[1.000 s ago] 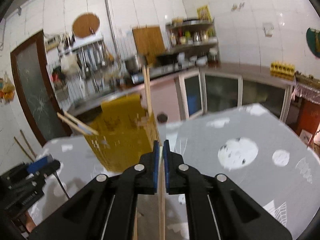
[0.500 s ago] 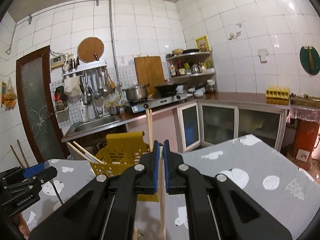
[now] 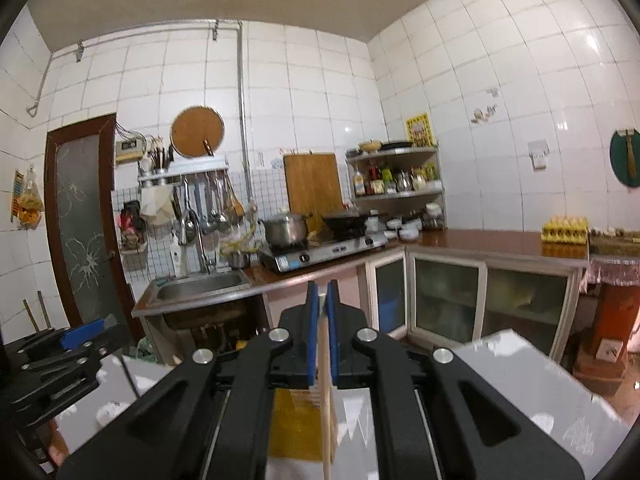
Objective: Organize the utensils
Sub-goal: 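Lower the spoon and chopstick into the yellow holder and open both tools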
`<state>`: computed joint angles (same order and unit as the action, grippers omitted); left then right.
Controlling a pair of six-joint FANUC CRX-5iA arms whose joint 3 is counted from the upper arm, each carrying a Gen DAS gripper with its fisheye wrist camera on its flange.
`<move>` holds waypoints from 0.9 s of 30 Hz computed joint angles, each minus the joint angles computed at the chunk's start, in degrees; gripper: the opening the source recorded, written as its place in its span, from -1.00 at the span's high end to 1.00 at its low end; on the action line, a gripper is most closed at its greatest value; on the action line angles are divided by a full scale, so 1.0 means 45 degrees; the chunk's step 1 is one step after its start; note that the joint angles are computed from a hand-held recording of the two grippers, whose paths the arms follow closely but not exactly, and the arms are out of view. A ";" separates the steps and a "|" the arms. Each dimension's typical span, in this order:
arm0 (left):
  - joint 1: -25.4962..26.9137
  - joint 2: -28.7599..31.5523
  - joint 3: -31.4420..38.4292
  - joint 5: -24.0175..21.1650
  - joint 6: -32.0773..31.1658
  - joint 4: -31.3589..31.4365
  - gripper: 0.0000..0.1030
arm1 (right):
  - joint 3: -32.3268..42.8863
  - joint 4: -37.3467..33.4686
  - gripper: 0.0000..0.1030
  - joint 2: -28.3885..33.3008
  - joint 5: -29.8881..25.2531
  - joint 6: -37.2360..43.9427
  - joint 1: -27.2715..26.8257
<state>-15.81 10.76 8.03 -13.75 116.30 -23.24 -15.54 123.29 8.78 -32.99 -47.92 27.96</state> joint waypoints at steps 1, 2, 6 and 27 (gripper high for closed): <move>-0.0038 0.0116 0.0331 -0.0110 0.0310 -0.0330 0.32 | 0.0217 -0.0023 0.91 0.0029 0.0060 0.0145 -0.0001; -0.0132 0.0276 0.0796 -0.0310 0.0871 -0.0955 0.32 | 0.0526 -0.0093 0.91 0.0093 0.0189 0.0363 -0.0025; -0.0603 0.1335 0.2853 -0.1159 0.2765 -0.3209 0.32 | 0.1822 -0.0676 0.91 0.0729 0.0245 0.1290 0.0008; -0.0128 0.4042 0.4313 -0.1424 0.1055 -0.1005 -0.28 | 0.3419 -0.2901 0.81 0.3389 0.2229 0.2576 -0.0807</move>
<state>-16.39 28.95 27.44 -20.16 121.04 -27.76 -0.16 110.24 24.03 -22.96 -36.33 24.33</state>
